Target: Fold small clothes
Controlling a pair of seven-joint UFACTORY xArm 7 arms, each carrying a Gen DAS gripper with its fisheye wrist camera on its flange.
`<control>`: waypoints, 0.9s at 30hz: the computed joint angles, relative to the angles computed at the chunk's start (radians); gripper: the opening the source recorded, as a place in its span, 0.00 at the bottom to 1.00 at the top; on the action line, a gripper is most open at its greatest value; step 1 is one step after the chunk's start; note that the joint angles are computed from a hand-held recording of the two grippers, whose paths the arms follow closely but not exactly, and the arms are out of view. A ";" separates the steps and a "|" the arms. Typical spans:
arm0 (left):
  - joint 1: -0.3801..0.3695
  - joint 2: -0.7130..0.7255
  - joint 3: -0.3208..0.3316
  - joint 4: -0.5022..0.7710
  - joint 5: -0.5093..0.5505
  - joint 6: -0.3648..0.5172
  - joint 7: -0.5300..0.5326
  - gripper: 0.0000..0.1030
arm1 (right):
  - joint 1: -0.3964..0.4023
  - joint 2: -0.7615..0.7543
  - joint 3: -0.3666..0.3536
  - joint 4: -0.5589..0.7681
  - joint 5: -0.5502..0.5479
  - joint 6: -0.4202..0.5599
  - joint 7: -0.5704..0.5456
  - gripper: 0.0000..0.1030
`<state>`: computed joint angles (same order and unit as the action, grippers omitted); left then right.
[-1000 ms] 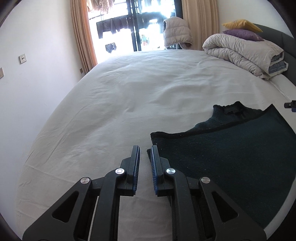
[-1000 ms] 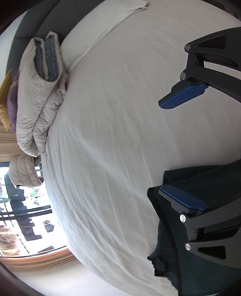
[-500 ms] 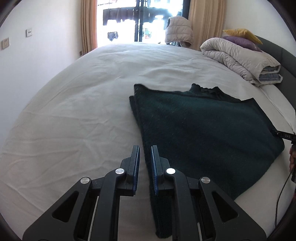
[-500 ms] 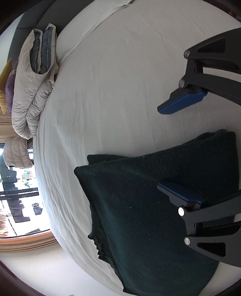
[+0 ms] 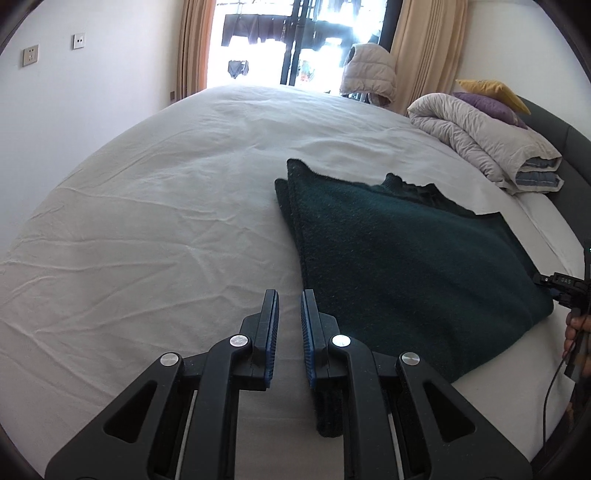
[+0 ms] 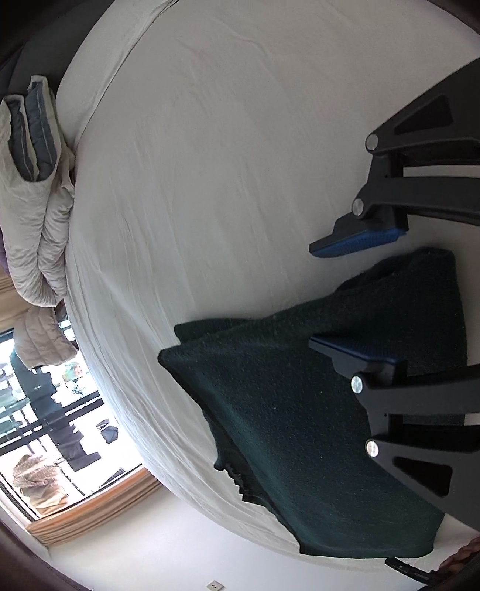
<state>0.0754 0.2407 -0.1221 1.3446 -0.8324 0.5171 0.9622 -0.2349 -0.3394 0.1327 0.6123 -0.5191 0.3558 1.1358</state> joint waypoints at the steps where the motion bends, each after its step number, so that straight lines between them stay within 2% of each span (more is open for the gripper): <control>1: 0.004 -0.012 -0.010 -0.006 -0.024 0.000 0.026 0.12 | -0.010 -0.010 0.016 0.000 -0.018 0.014 0.020 0.44; 3: 0.003 -0.036 -0.024 -0.020 -0.074 0.010 0.093 0.12 | -0.011 -0.030 0.015 -0.021 -0.024 -0.023 0.043 0.44; 5: -0.026 -0.044 -0.020 -0.028 -0.050 0.007 0.115 0.12 | 0.010 -0.023 0.000 -0.027 0.013 -0.025 0.009 0.44; 8: -0.085 -0.018 0.006 -0.035 0.120 -0.014 0.013 0.12 | 0.005 -0.015 0.007 -0.036 0.000 -0.015 -0.014 0.41; 11: -0.088 0.009 0.001 -0.046 0.178 -0.032 -0.016 0.12 | -0.020 -0.046 0.018 -0.062 -0.017 -0.012 0.009 0.41; 14: -0.084 0.020 -0.005 -0.033 0.220 -0.024 -0.030 0.12 | -0.051 -0.098 0.055 -0.070 -0.030 0.063 0.074 0.47; 16: -0.078 0.026 -0.010 -0.028 0.237 -0.018 -0.031 0.12 | -0.061 -0.142 0.099 -0.066 -0.065 0.099 0.141 0.47; 17: -0.075 0.028 -0.014 -0.026 0.237 -0.019 -0.030 0.12 | -0.068 -0.166 0.127 -0.065 -0.096 0.093 0.181 0.46; 19: -0.075 0.028 -0.018 -0.030 0.245 -0.033 -0.036 0.12 | -0.052 -0.193 0.140 -0.075 -0.123 -0.017 0.223 0.46; 22: -0.085 0.024 -0.018 -0.045 0.276 -0.065 -0.055 0.12 | 0.022 -0.111 0.132 -0.039 -0.068 -0.186 0.153 0.46; 24: -0.089 0.025 -0.019 -0.047 0.295 -0.075 -0.072 0.12 | 0.140 -0.003 0.072 -0.002 0.031 -0.278 0.051 0.45; 26: -0.085 0.027 -0.023 -0.044 0.297 -0.072 -0.078 0.12 | 0.267 0.094 -0.001 0.031 0.149 -0.329 -0.047 0.40; 27: -0.082 0.027 -0.026 -0.043 0.295 -0.069 -0.077 0.12 | 0.360 0.141 -0.064 0.049 0.236 -0.340 -0.123 0.39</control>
<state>-0.0064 0.2678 -0.1479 1.3012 -0.5370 0.4477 0.8848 0.1249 -0.1984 0.0684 0.6614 -0.2835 0.0154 1.0128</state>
